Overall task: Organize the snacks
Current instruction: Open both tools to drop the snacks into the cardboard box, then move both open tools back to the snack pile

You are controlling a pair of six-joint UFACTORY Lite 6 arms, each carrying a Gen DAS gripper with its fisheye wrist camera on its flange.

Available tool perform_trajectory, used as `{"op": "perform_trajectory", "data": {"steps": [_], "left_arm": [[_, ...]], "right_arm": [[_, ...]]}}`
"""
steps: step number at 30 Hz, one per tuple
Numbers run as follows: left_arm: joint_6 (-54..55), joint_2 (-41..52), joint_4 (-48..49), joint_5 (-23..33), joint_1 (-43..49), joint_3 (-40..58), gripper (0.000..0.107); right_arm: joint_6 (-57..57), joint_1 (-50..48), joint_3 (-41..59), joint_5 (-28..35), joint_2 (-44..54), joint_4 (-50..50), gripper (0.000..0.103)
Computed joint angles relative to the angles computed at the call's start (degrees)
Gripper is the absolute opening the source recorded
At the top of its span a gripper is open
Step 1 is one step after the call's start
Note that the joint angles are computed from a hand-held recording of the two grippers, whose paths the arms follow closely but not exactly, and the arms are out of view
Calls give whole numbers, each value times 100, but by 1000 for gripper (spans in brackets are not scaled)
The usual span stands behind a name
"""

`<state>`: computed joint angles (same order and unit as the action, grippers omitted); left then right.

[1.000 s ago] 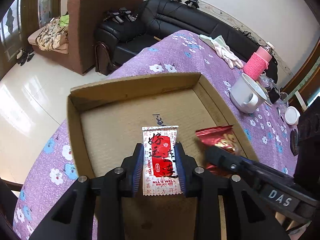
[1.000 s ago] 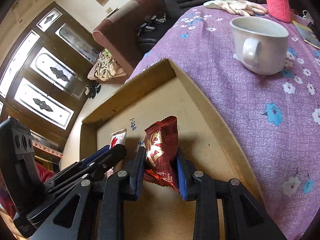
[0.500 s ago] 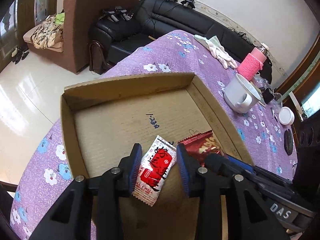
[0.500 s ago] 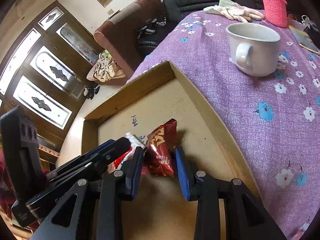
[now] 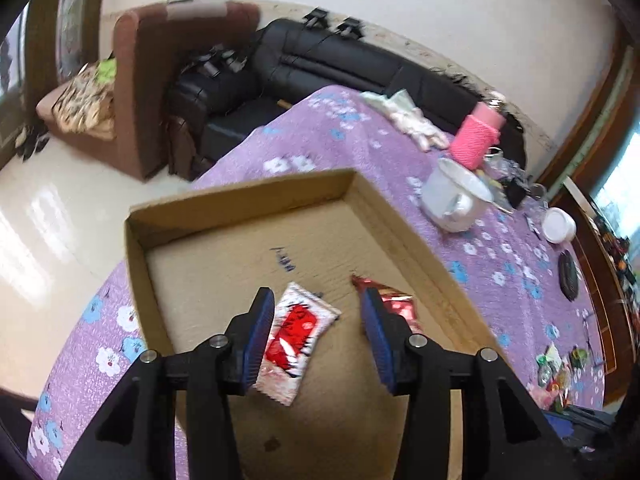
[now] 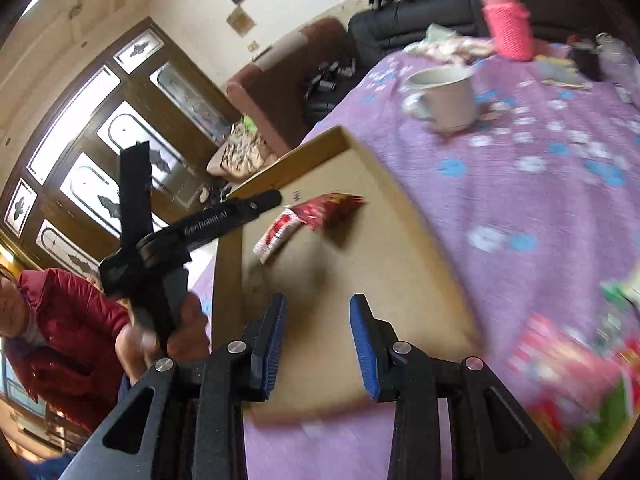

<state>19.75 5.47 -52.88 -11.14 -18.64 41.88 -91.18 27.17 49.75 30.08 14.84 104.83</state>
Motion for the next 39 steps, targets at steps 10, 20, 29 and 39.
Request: {"op": "perform_trajectory", "data": {"steps": [10, 20, 29, 39], "left_arm": [[3491, -358, -3596, -746, -2119, 299, 56], [7899, 2446, -7844, -1161, -3972, 3646, 59], [8510, 4564, -8357, -2374, -4432, 6095, 66], [9317, 3380, -9184, -1178, -4705, 4233, 67]], "right_arm": [[-461, -3647, -1551, 1400, -1443, -969, 42], [-1101, -5094, -932, 2171, -99, -965, 42], [-670, -5617, -681, 2818, 318, -1362, 42], [-655, -5738, -689, 2960, 335, -1420, 47]]}}
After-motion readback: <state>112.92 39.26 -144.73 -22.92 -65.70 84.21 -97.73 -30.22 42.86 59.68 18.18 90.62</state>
